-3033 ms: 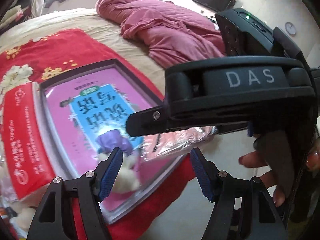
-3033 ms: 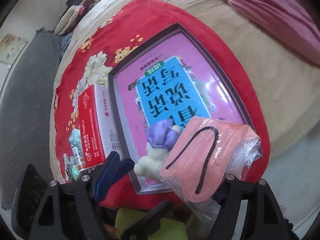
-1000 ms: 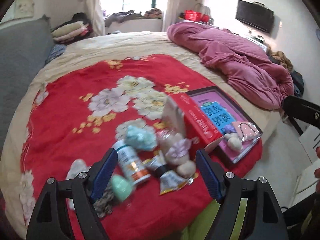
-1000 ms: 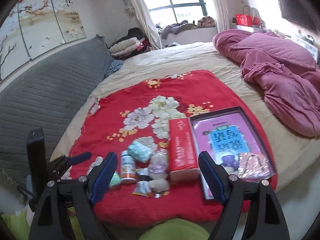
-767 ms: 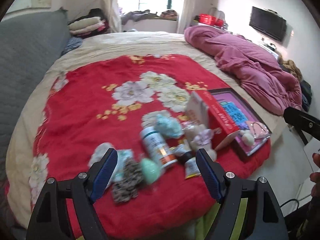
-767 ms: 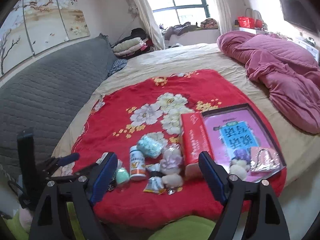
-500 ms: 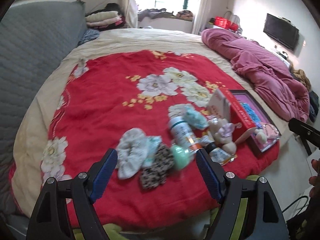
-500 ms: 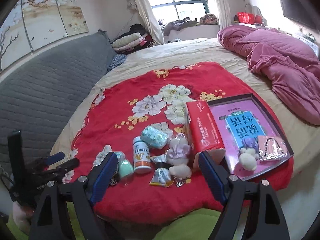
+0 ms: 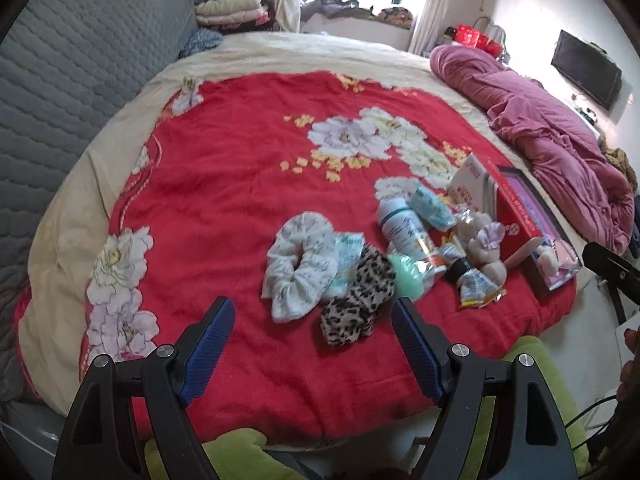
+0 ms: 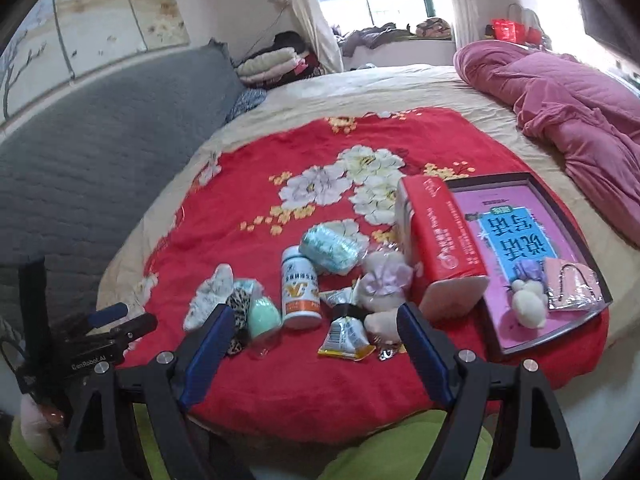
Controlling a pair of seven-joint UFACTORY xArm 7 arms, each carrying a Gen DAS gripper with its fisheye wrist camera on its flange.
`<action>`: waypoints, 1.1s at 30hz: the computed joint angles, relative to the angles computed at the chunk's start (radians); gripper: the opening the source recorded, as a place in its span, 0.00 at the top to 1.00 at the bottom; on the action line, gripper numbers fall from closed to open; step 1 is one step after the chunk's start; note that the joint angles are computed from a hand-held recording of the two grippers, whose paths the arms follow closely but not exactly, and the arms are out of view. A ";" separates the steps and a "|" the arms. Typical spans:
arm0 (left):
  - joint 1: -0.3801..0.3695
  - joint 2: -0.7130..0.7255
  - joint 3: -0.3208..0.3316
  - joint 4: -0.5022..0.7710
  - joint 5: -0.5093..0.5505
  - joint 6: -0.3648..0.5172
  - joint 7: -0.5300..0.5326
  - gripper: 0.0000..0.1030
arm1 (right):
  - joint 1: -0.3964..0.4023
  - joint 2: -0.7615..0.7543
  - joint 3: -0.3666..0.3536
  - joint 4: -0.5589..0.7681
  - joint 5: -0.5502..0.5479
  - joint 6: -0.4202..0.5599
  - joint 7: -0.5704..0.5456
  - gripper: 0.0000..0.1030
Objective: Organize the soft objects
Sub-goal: 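Grasp the white floral scrunchie with left tool while right tool grasps the snack packet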
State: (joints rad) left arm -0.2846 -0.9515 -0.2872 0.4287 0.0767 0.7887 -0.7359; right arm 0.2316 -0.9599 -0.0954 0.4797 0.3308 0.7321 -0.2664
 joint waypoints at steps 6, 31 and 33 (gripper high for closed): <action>0.012 0.029 0.019 -0.043 -0.001 -0.032 0.002 0.21 | 0.042 0.060 0.038 -0.041 0.015 -0.065 0.006 0.20; 0.092 0.276 0.086 -0.023 0.034 -0.203 0.071 0.21 | 0.044 0.301 0.083 -0.048 -0.088 -0.263 0.044 0.26; 0.095 0.293 0.094 -0.020 0.033 -0.214 0.082 0.21 | 0.055 0.319 0.069 -0.041 -0.078 -0.266 0.038 0.28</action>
State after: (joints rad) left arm -0.1895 -0.6580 -0.1937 0.4089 0.1093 0.5751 -0.6539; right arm 0.2871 -0.6406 -0.0261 0.4383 0.2523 0.4662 -0.2283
